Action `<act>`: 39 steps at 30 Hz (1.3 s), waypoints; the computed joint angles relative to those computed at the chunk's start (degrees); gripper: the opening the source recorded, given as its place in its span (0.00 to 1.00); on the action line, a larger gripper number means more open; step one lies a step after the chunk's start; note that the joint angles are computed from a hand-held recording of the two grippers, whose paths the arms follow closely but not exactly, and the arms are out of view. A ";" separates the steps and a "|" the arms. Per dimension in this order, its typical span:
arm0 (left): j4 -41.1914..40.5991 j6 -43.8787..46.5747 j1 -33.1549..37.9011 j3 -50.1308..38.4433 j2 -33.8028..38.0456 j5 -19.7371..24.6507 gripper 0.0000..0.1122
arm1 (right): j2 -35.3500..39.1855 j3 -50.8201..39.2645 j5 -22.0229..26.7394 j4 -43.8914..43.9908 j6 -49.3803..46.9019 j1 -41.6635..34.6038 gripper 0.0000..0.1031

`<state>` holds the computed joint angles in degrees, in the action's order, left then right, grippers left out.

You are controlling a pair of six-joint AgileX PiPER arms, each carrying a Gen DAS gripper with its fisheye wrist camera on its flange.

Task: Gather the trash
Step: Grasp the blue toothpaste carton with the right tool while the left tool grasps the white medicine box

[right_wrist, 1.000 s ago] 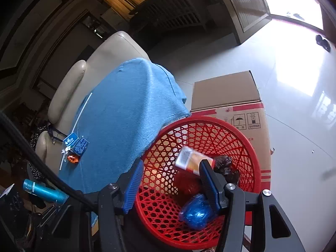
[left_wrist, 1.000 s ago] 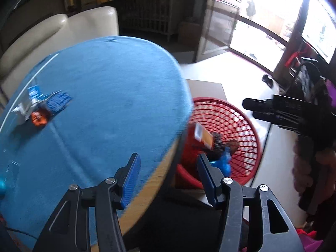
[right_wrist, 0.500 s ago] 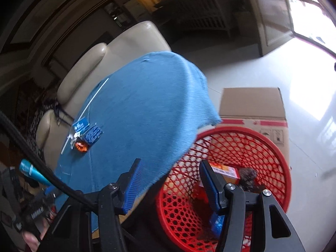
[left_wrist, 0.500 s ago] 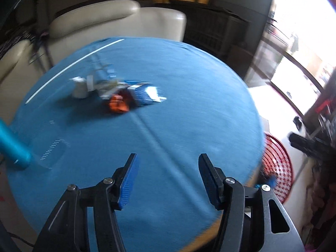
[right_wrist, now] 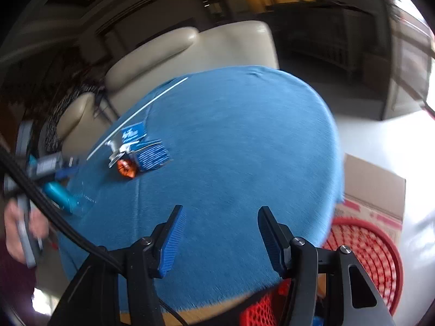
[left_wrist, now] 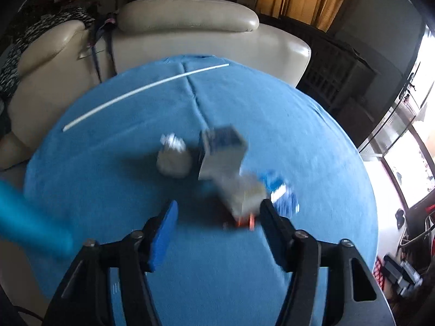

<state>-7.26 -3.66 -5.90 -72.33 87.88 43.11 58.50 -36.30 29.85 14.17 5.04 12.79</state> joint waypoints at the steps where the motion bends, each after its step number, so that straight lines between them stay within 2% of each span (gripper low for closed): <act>1: 0.97 -1.07 -0.15 -3.67 2.69 1.04 0.60 | 1.60 -0.90 -0.59 -0.86 0.82 1.31 0.57; 7: 4.14 -4.21 -1.42 -30.89 22.53 13.34 0.63 | 10.37 -5.32 -3.58 2.63 -1.00 5.36 0.57; 9: 3.20 -3.09 -1.73 -41.49 30.34 19.80 0.63 | 12.48 -6.33 -4.09 2.69 -1.29 5.76 0.57; 11: 3.22 -4.45 -2.04 -47.09 35.05 23.22 0.63 | 14.80 -7.75 -4.12 4.20 -2.77 5.38 0.57; 13: 1.91 -3.41 -2.14 -48.23 36.83 23.92 0.63 | 17.51 -9.97 -3.91 7.19 -5.94 4.38 0.57; 16: 3.85 -2.32 -3.20 -43.41 34.89 20.19 0.59 | 22.05 -14.45 -4.17 11.52 -11.64 3.07 0.57; 17: 2.75 -0.76 -2.90 -40.83 33.47 18.76 0.48 | 23.76 -16.07 -4.29 13.76 -13.98 2.78 0.57; 19: 0.49 1.68 -2.15 -35.72 30.53 16.40 0.43 | 28.88 -20.70 -3.09 22.85 -22.57 1.29 0.57; 21: -0.20 2.98 -2.21 -30.09 26.61 14.72 0.32 | 34.27 -25.44 -1.12 30.72 -28.08 0.25 0.57; 23: -2.70 4.71 -1.16 -26.03 23.83 13.35 0.27 | 40.13 -30.33 1.45 38.50 -32.82 -0.48 0.57; 24: -5.25 6.31 -0.14 -22.71 21.48 12.50 0.14 | 42.11 -32.08 2.02 39.97 -33.29 -0.55 0.57; 25: -6.87 7.35 0.52 -20.85 20.19 12.37 0.06 | 44.54 -34.24 2.47 41.15 -33.25 -0.30 0.57; 26: -9.04 8.94 1.47 -17.68 18.06 12.01 0.04 | 46.70 -36.00 3.16 42.91 -34.13 -0.19 0.57; 30: -11.14 13.58 3.03 -4.03 8.75 7.93 0.04 | 53.39 -42.57 6.16 43.01 -31.77 0.99 0.57; 32: -13.20 16.61 4.46 0.60 5.33 7.35 0.04 | 54.88 -43.81 8.74 42.86 -30.82 1.50 0.57; 36: -12.70 21.32 6.75 7.25 -1.20 5.87 0.05 | 53.53 -40.89 15.76 44.00 -35.58 2.01 0.57; 37: -12.15 21.62 7.04 7.71 -2.19 5.34 0.07 | 51.92 -39.33 15.89 42.12 -36.22 2.73 0.57; 38: -12.16 21.98 7.26 8.09 -2.65 4.78 0.16 | 49.85 -37.76 13.93 38.67 -35.15 3.95 0.57; 39: -12.23 22.00 7.68 7.46 -2.42 4.31 0.34 | 48.57 -37.14 11.85 35.80 -33.65 4.86 0.57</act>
<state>-19.48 18.35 1.78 -64.87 85.46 47.42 107.07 -73.45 41.70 49.97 -28.61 17.64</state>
